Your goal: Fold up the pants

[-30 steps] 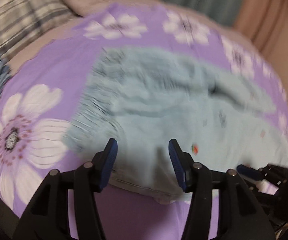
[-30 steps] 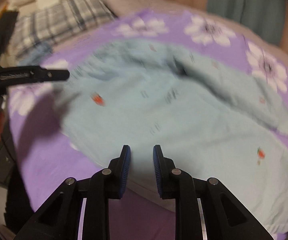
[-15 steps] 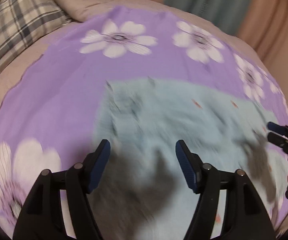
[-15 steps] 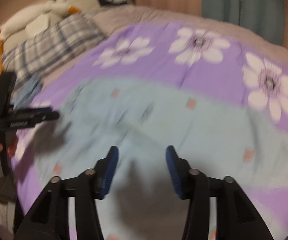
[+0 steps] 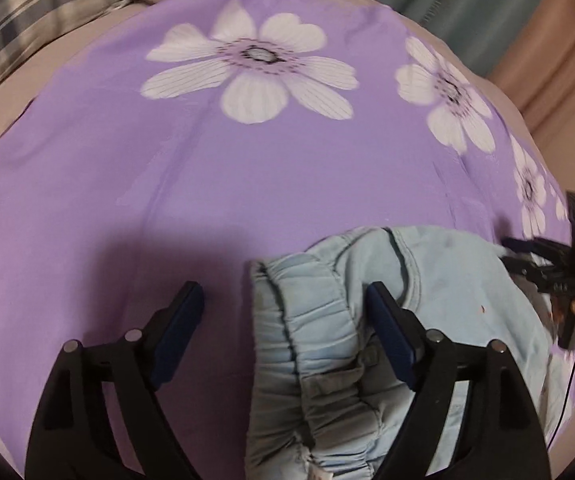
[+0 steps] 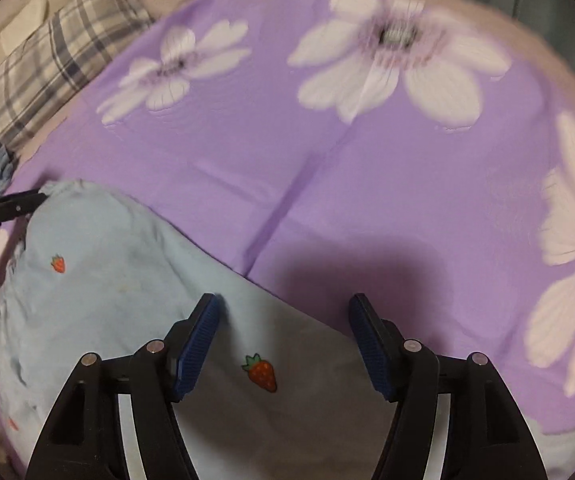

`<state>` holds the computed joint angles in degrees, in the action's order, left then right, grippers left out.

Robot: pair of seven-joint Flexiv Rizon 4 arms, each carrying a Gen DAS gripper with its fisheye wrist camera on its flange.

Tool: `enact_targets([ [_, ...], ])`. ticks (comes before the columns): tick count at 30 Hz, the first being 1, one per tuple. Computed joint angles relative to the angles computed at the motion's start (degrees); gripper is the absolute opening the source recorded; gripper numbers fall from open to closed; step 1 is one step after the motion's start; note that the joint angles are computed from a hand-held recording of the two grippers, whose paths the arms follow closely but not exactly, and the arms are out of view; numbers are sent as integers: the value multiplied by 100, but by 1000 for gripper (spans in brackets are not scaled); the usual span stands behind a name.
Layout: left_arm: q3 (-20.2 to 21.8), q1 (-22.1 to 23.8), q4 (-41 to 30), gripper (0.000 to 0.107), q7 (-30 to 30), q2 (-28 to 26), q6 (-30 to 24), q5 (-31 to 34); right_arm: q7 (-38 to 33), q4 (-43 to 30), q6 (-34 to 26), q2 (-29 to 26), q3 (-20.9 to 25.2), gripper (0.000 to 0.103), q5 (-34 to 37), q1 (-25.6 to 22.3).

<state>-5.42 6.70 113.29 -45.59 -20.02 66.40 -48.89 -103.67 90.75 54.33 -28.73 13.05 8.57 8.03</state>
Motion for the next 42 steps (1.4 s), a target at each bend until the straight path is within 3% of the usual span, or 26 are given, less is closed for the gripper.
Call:
enact_targets([
  [1,-69,66,-15,74,191,19,-145,-85,-95,-94,-82,-50,64,75,86,-64],
  [3,-110,120,-42,46,445,35,-398,-246,-454,-74,-133,-19,173,74,125,-111],
  [5,-22,76,-96,44,429,-9,-477,-136,-738,8,-241,61,183,63,35,-68],
  [6,-27,73,-92,41,494,-4,-475,-177,-860,38,-331,116,196,50,31,-66],
  [7,-32,72,-97,39,525,-5,-481,-233,-894,75,-365,167,165,29,7,-29],
  [9,-18,33,-94,36,485,-3,-428,-307,-762,312,-179,316,-6,14,-216,151],
  [14,-20,-179,232,26,657,326,169,-415,358,1477,946,816,-564,8,-1507,856],
  [17,-73,-182,455,24,1083,658,174,-917,1183,2225,1583,1307,-784,8,-2268,1033],
  [21,9,-468,882,23,2053,1245,272,-1937,1947,3199,2290,2255,-757,8,-2934,848],
  [25,311,-842,1379,23,2774,1854,242,-2567,2559,3896,2520,3146,-501,8,-3607,571],
  [29,566,-1255,1952,23,3663,2396,506,-3179,2874,4317,2588,3658,-163,8,-4033,307],
  [32,715,-1368,2339,30,3645,2611,636,-3138,3138,4723,2556,4074,119,8,-4313,178],
  [34,844,-1303,2590,36,3154,2700,579,-2662,3273,4958,2519,4231,263,8,-4509,129],
  [36,908,-1283,2863,33,2758,2795,723,-2385,3323,5213,2355,4399,382,8,-4480,238],
  [37,1004,-1226,2973,33,2464,2858,546,-2208,3399,5334,2273,4460,460,8,-4515,269],
  [42,1189,-1181,3309,33,1645,3131,-77,-2527,4426,5820,2278,4191,715,8,-6091,-74],
])
